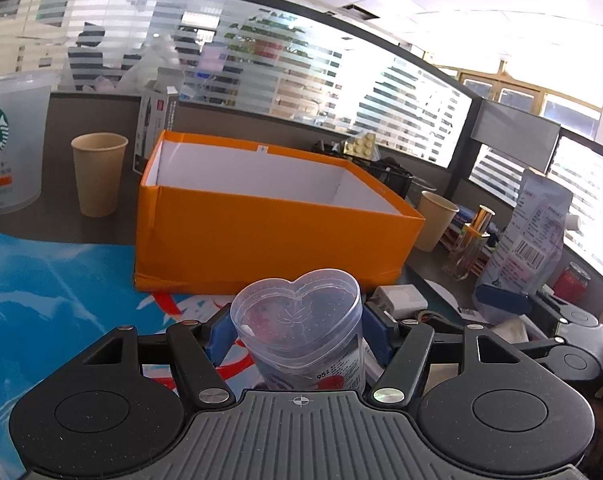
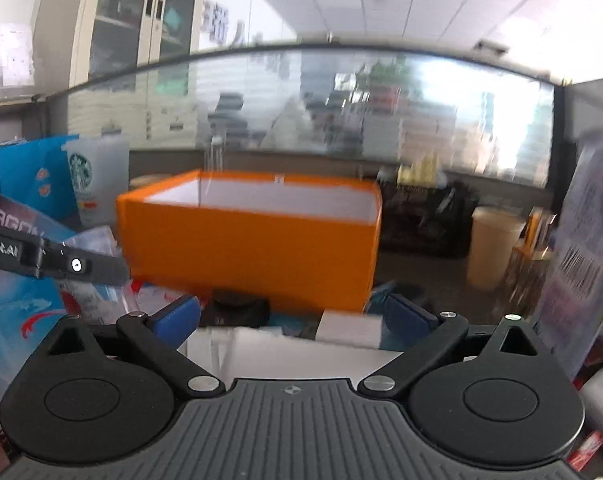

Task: Organize rigid objects
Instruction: 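Carry the jar in the left tool and the plate in the right tool toward the orange box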

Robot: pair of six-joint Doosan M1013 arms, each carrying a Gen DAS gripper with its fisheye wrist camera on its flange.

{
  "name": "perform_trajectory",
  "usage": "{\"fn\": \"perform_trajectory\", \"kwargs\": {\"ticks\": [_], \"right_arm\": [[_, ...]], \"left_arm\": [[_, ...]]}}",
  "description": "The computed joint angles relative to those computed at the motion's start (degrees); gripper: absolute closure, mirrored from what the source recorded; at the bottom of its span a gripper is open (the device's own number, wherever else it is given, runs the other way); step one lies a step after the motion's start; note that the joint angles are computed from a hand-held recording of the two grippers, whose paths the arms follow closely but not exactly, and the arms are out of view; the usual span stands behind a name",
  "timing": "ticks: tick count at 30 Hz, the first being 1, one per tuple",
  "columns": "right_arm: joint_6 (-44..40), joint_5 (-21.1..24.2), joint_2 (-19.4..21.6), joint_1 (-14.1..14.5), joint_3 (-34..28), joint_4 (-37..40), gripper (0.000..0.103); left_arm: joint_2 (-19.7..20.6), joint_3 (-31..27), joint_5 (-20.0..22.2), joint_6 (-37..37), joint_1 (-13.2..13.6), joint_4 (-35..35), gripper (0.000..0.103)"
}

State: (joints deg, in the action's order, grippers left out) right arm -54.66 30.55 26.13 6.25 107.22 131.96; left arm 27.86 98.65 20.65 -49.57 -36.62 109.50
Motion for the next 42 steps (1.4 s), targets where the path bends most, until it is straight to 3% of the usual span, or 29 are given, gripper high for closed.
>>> {"fn": "perform_trajectory", "kwargs": {"ticks": [3, 5, 9, 11, 15, 18, 24, 28, 31, 33, 34, 38, 42], "right_arm": [[-4.5, -0.1, -0.4, 0.1, 1.3, 5.6, 0.0], [-4.3, -0.2, -0.7, -0.2, 2.2, 5.4, 0.0], [-12.0, -3.7, -1.4, -0.1, 3.7, 10.1, 0.0], [-8.7, -4.4, -1.6, -0.7, 4.0, 7.4, 0.0], [1.4, -6.1, -2.1, -1.6, 3.9, -2.9, 0.0], [8.2, -1.9, -2.6, -3.4, 4.3, -13.8, 0.0], [12.2, 1.5, -2.2, -5.5, 1.5, -37.7, 0.0], [26.4, 2.8, -0.4, -5.9, -2.3, -54.1, 0.0], [40.0, 6.8, 1.6, -7.1, -5.3, -59.7, 0.0], [41.7, 8.6, 1.9, -7.7, -5.5, -58.1, 0.006], [40.1, 7.9, 1.5, -7.6, -4.9, -56.5, 0.018], [43.7, 1.8, 0.0, -6.2, -3.4, -56.2, 0.019], [35.9, 0.5, -1.5, -5.8, -1.9, -48.8, 0.019]], "left_arm": [[-0.1, 0.2, 0.2, -0.6, 0.0, 0.4, 0.038], [-0.1, 0.3, -0.1, -0.7, 0.0, 0.6, 0.038], [0.0, 0.3, -0.7, -2.0, 0.2, 1.9, 0.038], [0.0, 0.2, -1.1, -2.4, 0.2, 2.3, 0.038], [-0.1, 0.3, -1.3, -2.4, 0.1, 2.7, 0.038], [-0.1, 0.4, -1.2, -1.5, 0.1, 1.9, 0.038], [-0.1, 0.0, -1.3, 0.7, -0.1, -0.3, 0.038], [0.0, -0.1, -1.0, 2.7, -0.4, -2.2, 0.038], [0.0, -0.2, -0.5, 4.4, -0.6, -3.7, 0.038], [-0.1, -0.3, -0.1, 5.1, -0.7, -4.0, 0.038], [-0.1, -0.3, 0.3, 5.3, -0.8, -4.2, 0.038], [-0.3, -0.4, 0.2, 5.0, -0.7, -3.8, 0.038], [-0.3, -0.7, 0.7, 6.3, -0.7, -4.6, 0.038]]}}
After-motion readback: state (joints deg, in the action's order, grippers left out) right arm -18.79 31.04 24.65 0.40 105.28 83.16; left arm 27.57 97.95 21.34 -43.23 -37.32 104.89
